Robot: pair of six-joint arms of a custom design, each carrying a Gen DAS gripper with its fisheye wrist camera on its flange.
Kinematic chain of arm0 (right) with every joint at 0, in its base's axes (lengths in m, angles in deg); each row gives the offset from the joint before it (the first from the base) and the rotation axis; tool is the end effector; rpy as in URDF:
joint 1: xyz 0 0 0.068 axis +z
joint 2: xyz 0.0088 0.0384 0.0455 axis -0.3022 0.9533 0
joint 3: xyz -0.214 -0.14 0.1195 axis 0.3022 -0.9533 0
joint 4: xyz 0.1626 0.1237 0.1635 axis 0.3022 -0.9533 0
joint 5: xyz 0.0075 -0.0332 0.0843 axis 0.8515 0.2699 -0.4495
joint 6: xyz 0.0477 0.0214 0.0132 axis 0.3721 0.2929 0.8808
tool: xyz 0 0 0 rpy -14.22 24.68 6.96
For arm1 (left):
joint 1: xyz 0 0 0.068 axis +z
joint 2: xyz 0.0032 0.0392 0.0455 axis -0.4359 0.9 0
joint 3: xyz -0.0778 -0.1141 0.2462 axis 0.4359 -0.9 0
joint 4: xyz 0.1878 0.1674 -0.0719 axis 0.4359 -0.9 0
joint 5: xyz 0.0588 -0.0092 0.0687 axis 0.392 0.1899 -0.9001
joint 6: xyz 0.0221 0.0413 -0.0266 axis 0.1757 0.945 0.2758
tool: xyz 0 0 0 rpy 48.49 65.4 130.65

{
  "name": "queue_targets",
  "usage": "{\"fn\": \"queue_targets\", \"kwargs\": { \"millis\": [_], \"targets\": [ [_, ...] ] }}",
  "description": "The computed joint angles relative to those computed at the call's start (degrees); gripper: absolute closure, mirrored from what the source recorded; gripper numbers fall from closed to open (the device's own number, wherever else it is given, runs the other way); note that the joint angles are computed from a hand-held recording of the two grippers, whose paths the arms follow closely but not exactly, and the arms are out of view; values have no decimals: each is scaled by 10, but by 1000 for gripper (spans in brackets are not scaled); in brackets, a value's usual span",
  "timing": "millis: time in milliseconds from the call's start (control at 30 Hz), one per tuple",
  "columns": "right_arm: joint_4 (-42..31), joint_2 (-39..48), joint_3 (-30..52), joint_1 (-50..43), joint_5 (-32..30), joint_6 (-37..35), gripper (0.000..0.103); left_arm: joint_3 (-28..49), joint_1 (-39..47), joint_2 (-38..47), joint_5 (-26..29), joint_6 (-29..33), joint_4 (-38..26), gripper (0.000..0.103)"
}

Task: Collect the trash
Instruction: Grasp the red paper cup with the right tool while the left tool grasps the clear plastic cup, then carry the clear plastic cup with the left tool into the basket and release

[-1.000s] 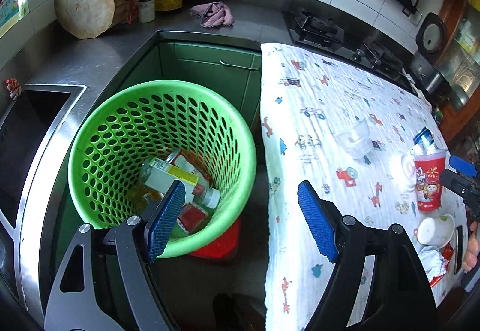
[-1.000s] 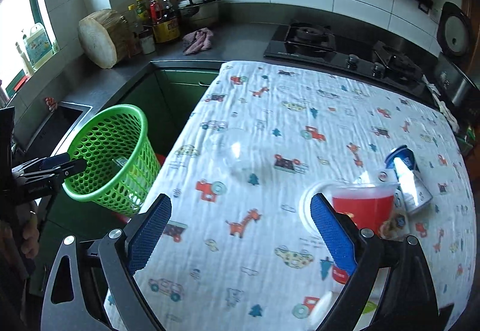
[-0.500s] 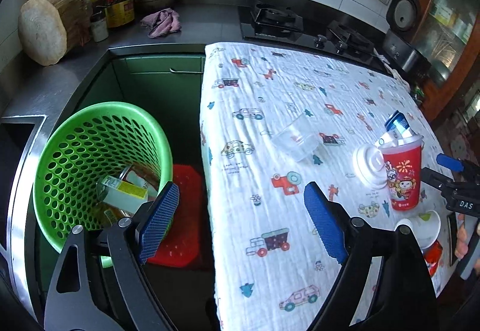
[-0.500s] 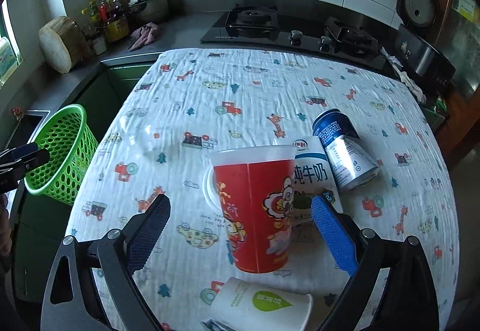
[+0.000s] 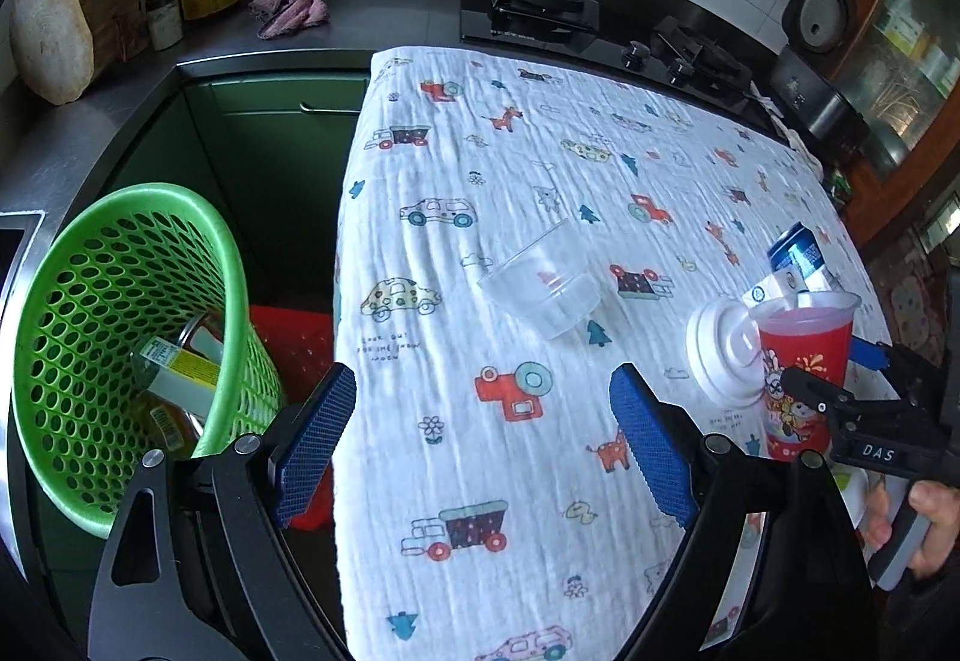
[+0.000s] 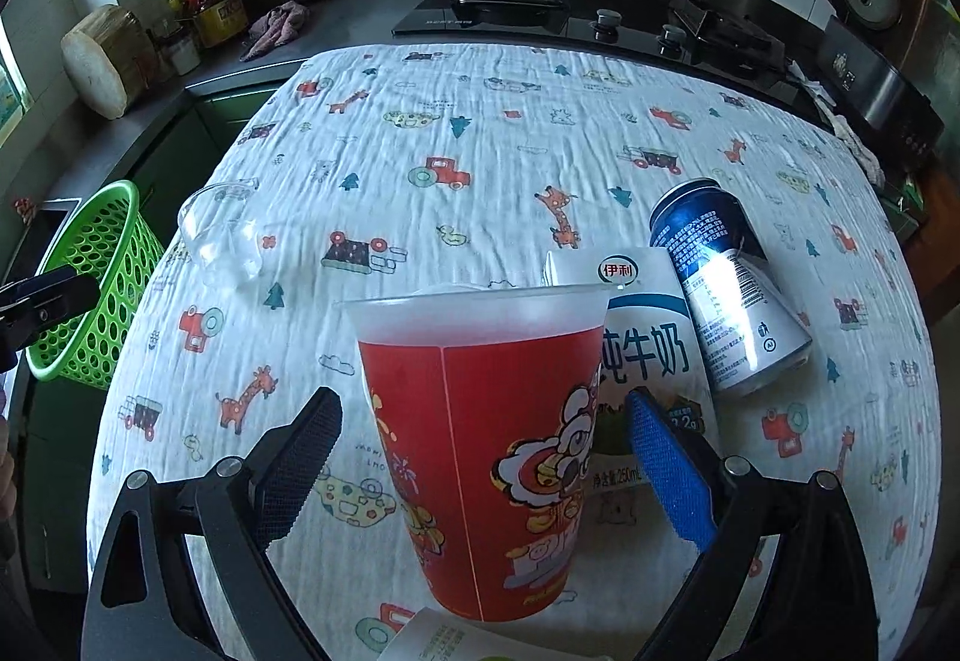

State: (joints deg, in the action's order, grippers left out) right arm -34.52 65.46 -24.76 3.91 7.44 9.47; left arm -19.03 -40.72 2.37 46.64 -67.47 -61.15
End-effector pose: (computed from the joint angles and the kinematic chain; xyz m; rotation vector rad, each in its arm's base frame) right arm 0.2242 0.0898 0.0979 -0.5146 2.6029 0.1732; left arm 0.1646 -0.0411 0.1178 -0.3210 2.5491 -0.1955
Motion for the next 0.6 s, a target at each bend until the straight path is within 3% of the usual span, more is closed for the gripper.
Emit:
{"fn": "queue_targets", "kwargs": {
  "millis": [167,367,600],
  "targets": [
    [-3,19,10,-10,-14,0,32,30,5,116,25,-21,80,17],
    [-7,-1,1,-17,-29,8,32,87,15,239,35,-48,134,17],
    [-34,-68,-18,-17,-46,14,32,148,43,339,69,-74,152,17]
  ]
}}
